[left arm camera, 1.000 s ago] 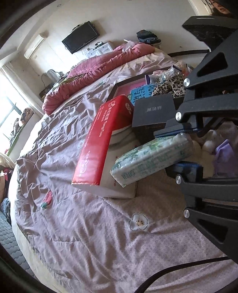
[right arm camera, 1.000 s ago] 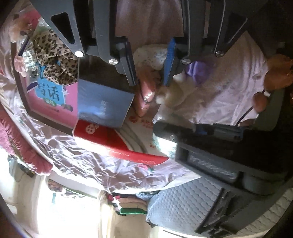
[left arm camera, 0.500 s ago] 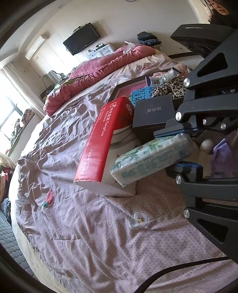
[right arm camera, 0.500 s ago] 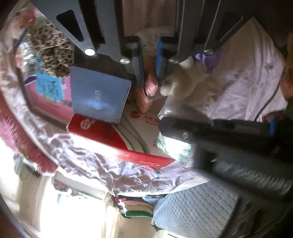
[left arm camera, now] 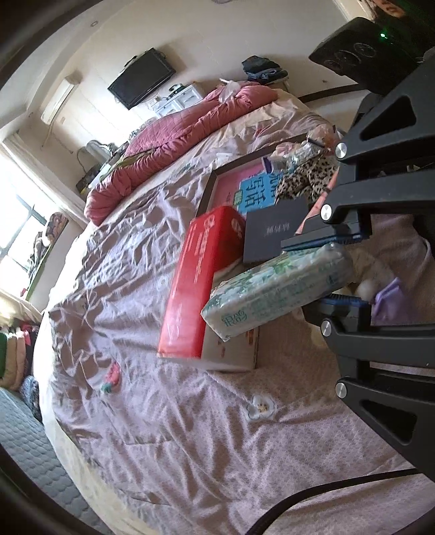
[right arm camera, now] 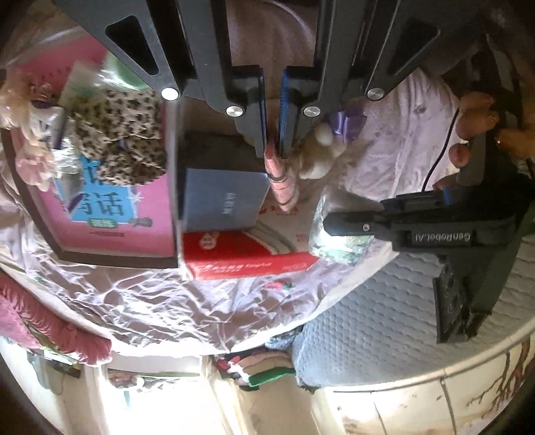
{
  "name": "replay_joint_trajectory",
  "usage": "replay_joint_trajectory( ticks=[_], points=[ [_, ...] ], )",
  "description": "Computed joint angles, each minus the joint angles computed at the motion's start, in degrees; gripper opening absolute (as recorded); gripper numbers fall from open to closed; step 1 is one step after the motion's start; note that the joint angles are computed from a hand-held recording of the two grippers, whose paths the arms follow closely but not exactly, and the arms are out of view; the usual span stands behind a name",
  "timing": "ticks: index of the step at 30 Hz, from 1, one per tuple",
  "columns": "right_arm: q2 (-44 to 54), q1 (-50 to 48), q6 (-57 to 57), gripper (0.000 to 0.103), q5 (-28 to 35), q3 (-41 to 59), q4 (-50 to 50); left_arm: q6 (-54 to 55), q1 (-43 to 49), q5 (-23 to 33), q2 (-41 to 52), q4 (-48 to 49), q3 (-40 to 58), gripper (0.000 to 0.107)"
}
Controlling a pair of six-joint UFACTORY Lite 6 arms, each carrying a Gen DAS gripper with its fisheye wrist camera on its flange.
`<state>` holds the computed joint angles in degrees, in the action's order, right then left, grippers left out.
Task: Organize soft objects
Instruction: 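Carry the wipe pack and pink tube over the pink tray with both grippers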
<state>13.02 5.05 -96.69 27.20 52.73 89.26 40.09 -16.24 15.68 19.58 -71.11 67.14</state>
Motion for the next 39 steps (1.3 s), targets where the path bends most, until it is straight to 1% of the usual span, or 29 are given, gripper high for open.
replay_joint_trajectory(
  ticks=[5, 9, 13, 16, 17, 19, 22, 27, 30, 34, 39],
  points=[
    [-4.3, -3.8, -0.2, 0.006, 3.3, -2.2, -1.3, -9.6, -3.5, -1.7, -1.8, 8.5, 0.2, 0.024],
    [-9.2, -8.9, 0.7, 0.006, 6.2, -4.2, -2.9, -15.6, -6.2, -2.5, -2.2, 13.9, 1.4, 0.024],
    [-11.7, -15.8, 2.3, 0.006, 9.7, -4.0, -5.2, -26.6, -9.9, -3.7, -1.7, 24.6, 3.8, 0.024],
    [-12.7, -19.7, 2.4, 0.006, 10.7, -3.5, -6.0, -37.4, -12.9, -3.7, -0.4, 35.2, 6.5, 0.024],
    [-12.9, -20.9, 2.4, 0.006, 11.3, -3.3, -6.3, -42.5, -14.0, -3.5, 0.2, 40.2, 7.6, 0.023],
    [-13.4, -23.4, 2.3, 0.006, 12.0, -3.1, -6.7, -50.8, -16.1, -3.1, 1.5, 48.7, 9.8, 0.024],
    [-14.2, -26.6, 2.8, 0.006, 13.9, -3.0, -7.6, -56.8, -18.7, -2.1, 3.8, 54.8, 13.4, 0.024],
    [-14.3, -30.7, 2.7, 0.006, 16.1, -1.6, -8.4, -71.3, -23.2, 0.6, 7.9, 70.2, 20.2, 0.024],
    [-13.5, -32.8, 2.8, 0.006, 17.5, -0.6, -8.5, -76.3, -25.2, 2.6, 10.3, 75.6, 24.2, 0.023],
    [-12.7, -35.0, 3.0, 0.006, 18.5, 0.5, -8.8, -78.0, -26.4, 4.9, 13.6, 77.1, 29.0, 0.024],
    [-11.9, -37.8, 2.3, 0.006, 19.5, 1.5, -8.1, -82.2, -28.4, 8.5, 18.1, 82.4, 35.5, 0.023]
  ],
)
